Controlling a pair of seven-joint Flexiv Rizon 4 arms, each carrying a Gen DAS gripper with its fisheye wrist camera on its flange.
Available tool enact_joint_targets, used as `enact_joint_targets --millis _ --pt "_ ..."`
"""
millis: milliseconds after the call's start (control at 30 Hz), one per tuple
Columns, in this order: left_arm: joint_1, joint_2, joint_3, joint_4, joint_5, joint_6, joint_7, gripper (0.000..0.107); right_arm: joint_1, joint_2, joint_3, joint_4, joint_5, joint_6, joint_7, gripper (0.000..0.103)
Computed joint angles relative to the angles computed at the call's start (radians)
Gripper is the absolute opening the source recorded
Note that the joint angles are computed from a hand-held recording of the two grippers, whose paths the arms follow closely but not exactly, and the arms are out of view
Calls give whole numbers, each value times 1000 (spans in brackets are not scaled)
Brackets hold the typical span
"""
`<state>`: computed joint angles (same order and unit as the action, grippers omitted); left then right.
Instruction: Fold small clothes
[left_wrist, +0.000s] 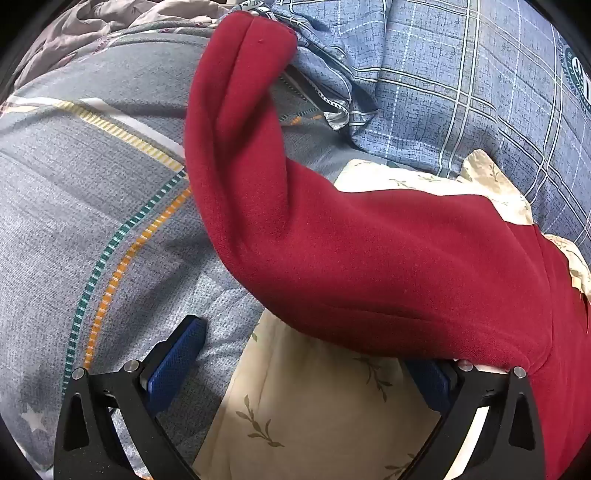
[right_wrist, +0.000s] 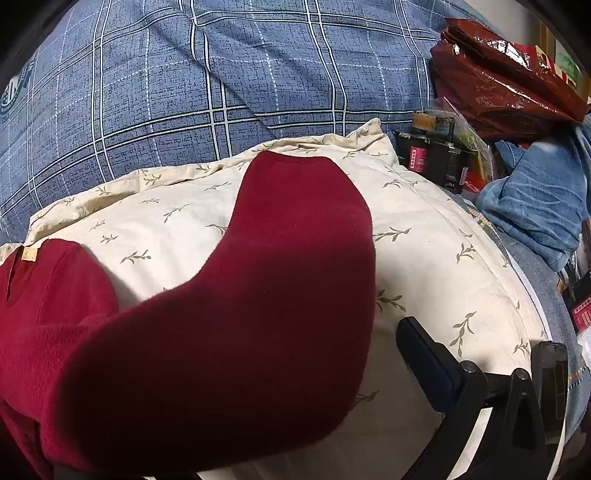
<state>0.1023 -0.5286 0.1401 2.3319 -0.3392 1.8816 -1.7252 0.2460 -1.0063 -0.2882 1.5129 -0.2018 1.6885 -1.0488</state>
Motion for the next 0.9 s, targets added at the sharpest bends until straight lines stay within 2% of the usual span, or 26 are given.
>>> enact_joint_targets --millis 900 --pt "-7 0 6 2 -5 1 4 102 3 0 -3 0 3 -1 -1 103"
